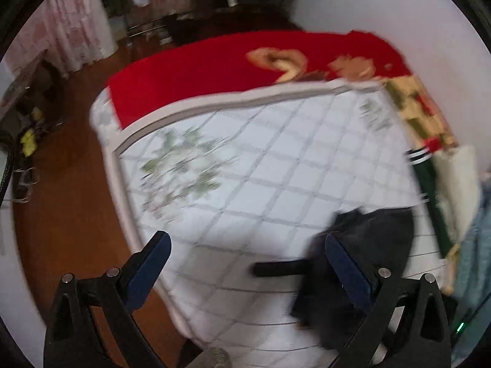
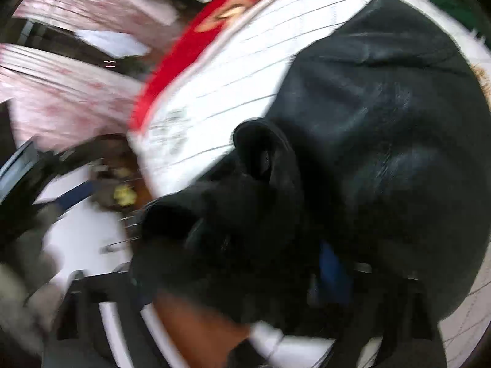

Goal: Fold large clothes

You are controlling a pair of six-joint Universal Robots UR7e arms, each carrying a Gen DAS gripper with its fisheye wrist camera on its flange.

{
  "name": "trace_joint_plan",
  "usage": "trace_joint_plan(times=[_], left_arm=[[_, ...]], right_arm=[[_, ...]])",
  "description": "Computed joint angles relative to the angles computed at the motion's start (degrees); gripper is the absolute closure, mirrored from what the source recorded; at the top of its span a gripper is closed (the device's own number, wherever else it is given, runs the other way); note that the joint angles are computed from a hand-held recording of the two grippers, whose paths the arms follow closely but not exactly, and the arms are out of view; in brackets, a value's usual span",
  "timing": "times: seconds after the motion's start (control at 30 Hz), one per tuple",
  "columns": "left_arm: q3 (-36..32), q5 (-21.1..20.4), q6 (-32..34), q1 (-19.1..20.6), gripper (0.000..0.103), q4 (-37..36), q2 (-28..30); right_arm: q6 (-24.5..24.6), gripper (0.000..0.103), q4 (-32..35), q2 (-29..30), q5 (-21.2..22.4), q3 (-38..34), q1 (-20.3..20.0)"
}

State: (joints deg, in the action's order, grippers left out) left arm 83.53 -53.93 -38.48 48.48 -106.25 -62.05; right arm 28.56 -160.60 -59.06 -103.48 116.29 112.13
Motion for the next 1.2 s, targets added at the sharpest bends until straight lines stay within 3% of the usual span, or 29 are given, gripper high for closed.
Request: trace_joint_plan(times=[0.07, 0.1, 0.23, 0.27, 0.37, 0.4, 0.57, 0.67, 0.8, 0.9, 1.03, 1.13, 1.2], left_arm=[[-1.16, -1.31, 2.29, -0.76, 0.000, -2.82, 1.06], [-1.50, -2.03, 3.38, -1.14, 0.000, -3.86, 1.65], [-0.50, -1.44, 6.93, -2.34, 0.000, -5.67, 5.22], [0.57, -0.14, 7.36, -2.50, 0.000, -5.17, 6.14], [3.57, 5.12, 5.10, -2.13, 0.000, 1.95, 9.04], [4.14, 4.66, 4.68, -1.40, 0.000, 4.31, 9.53], [6.40, 1.75, 2.68, 2.07, 0.000, 5.22, 8.88], [5.12, 3.38, 3.11, 2.39, 0.000, 6.06, 9.61], [1.35, 4.58, 2.81, 2.19, 0.000, 10.17, 10.63], [-1.37, 4.45, 3.47, 0.91, 0.000, 10.50, 10.02], [-3.55, 7.67, 6.73, -1.26, 0.000, 7.65, 10.52], [-4.30, 8.87, 7.97, -1.23, 0.000, 5.07, 12.42], [-5.56, 8.91, 7.75, -1.01, 0.000, 5.25, 13.95]], right_arm=[[1.50, 0.011, 2.25, -4.28, 2.91, 2.28, -0.33], [3.63, 0.011, 3.11, -6.90, 2.33, 4.01, -0.26], [10.77, 0.012, 5.27, -16.11, -5.32, 9.19, -0.46], [12.32, 0.020, 5.95, -18.37, -7.95, 10.25, -1.06], [14.07, 0.063, 9.95, -20.35, -11.06, 9.65, -3.92], [13.12, 0.067, 9.24, -20.28, -11.56, 9.40, -5.38], [6.73, 0.070, 9.13, -12.48, -9.79, 3.02, -9.21], [6.65, 0.069, 16.38, -5.87, -14.55, -3.63, -10.36], [7.93, 0.069, 18.74, -1.91, -14.40, -7.05, -12.15], [8.53, 0.069, 21.03, -6.32, -9.91, -6.29, -12.20], [11.60, 0.069, 15.98, -14.53, -5.58, -1.31, -10.85], [8.92, 0.069, 16.52, -13.03, -3.54, -3.60, -10.95], [7.84, 0.069, 24.44, -7.15, -5.00, -9.37, -11.30]])
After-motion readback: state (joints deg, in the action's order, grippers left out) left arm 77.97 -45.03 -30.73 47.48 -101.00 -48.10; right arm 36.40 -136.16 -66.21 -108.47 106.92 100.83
